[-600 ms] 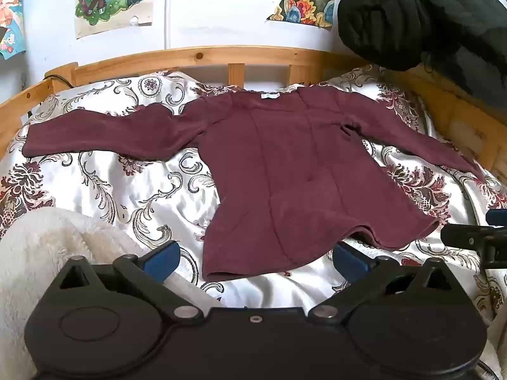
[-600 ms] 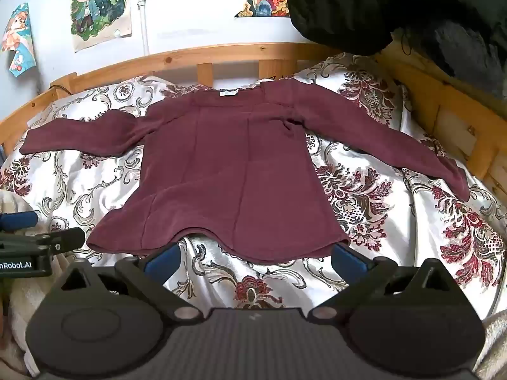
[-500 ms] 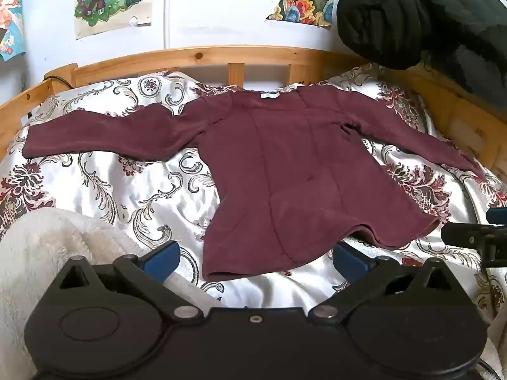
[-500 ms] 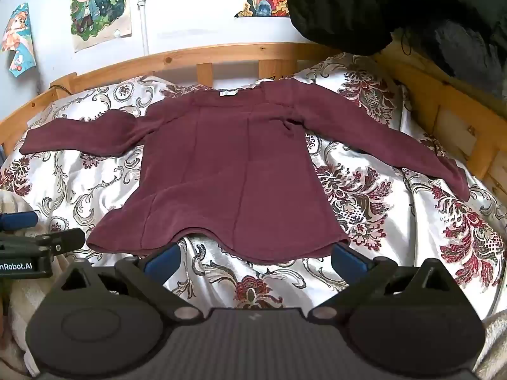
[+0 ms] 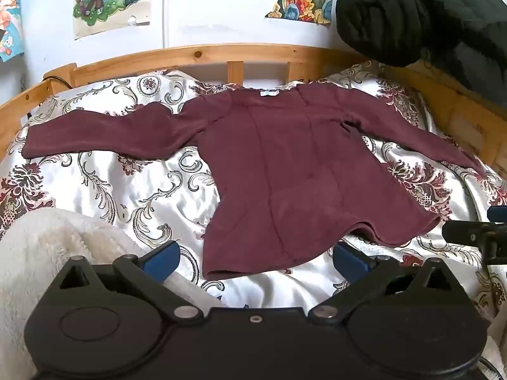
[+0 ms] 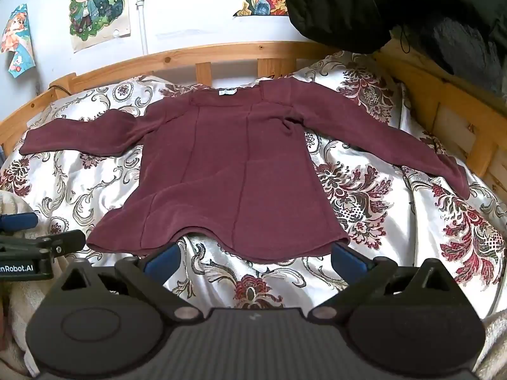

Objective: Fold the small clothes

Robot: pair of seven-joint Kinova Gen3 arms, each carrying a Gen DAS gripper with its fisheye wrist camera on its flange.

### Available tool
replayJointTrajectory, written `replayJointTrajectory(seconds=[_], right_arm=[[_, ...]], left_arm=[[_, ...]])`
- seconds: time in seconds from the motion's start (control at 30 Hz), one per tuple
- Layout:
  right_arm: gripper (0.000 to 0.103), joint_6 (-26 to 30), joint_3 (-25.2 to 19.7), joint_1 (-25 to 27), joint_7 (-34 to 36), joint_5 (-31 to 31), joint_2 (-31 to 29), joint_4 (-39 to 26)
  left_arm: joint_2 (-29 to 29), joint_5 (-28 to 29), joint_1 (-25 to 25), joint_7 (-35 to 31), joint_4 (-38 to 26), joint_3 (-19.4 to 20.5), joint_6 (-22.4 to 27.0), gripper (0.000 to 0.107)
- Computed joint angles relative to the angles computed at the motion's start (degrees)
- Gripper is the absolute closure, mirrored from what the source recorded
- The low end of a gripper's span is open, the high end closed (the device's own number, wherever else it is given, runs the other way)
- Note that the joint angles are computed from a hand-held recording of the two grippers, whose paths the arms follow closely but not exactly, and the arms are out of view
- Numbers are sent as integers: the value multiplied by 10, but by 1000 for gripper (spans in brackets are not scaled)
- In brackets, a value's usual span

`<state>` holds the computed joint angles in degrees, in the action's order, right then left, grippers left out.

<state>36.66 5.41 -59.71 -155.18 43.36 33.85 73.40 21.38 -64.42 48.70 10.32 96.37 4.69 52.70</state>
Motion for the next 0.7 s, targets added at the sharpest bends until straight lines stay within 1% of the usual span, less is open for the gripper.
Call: replayJointTrajectory(seconds=[0.33, 0.47, 0.7], right_arm=[[0, 8, -3, -1, 3, -3, -2, -5], [0, -6, 0, 4, 0, 2, -2, 6], [0, -4, -1, 3, 0, 0, -2, 4]], left_arm=[[3, 2, -1, -4, -3, 0, 1, 5], [5, 2, 1, -3, -4, -2, 0, 5], [7, 2, 3, -1, -4, -3, 1, 5]])
